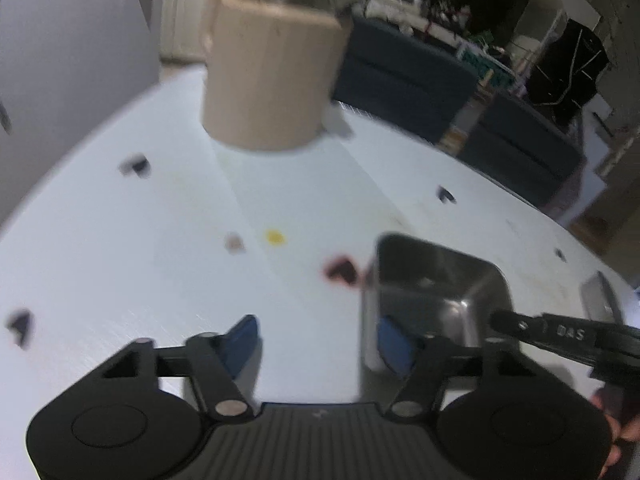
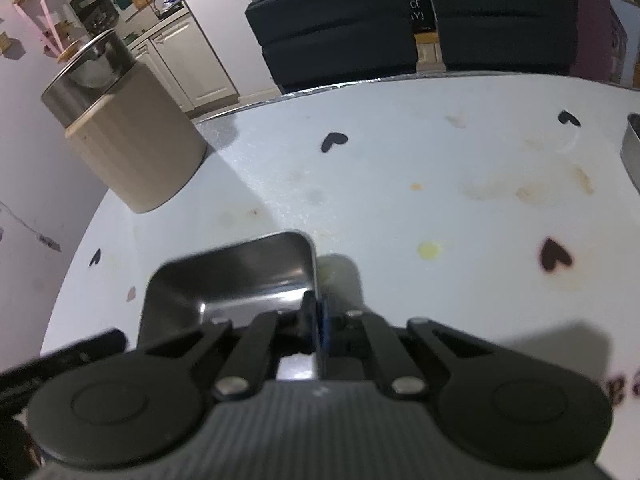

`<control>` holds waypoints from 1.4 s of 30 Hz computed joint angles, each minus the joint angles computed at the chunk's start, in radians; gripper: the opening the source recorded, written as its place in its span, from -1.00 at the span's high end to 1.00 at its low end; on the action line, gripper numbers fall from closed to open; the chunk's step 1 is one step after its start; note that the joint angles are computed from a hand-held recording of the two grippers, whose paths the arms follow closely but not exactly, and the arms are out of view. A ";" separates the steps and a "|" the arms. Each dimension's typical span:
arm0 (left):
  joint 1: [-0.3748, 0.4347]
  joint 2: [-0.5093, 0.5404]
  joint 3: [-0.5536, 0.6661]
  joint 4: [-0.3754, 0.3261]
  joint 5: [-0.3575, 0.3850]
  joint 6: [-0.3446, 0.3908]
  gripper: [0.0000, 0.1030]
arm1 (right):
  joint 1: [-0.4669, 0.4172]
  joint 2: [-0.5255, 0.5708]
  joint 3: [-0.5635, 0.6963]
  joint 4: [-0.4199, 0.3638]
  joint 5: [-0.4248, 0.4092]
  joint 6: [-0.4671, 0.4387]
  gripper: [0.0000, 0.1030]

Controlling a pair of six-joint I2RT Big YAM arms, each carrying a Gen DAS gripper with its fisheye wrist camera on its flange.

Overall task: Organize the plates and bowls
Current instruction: 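Reposition both grippers around the steel tray rim, then grip the tray rim with the right gripper while the left gripper grips the opposite rim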

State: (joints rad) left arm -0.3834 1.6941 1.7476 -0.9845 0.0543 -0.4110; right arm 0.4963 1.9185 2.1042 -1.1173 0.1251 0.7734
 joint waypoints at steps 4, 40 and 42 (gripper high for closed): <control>-0.005 0.014 0.012 -0.006 0.048 -0.016 0.36 | 0.001 -0.022 -0.030 0.005 0.009 0.009 0.93; -0.129 -0.241 -0.136 -0.035 -0.039 0.146 0.96 | 0.116 -0.339 -0.284 0.001 0.073 -0.024 0.85; -0.136 -0.260 -0.154 -0.042 -0.058 0.147 0.96 | 0.122 -0.353 -0.303 0.009 0.064 -0.006 0.85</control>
State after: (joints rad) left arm -0.5196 1.4339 1.5938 -1.0261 -0.0035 -0.2642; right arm 0.6188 1.5652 1.8011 -1.1086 0.1888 0.7674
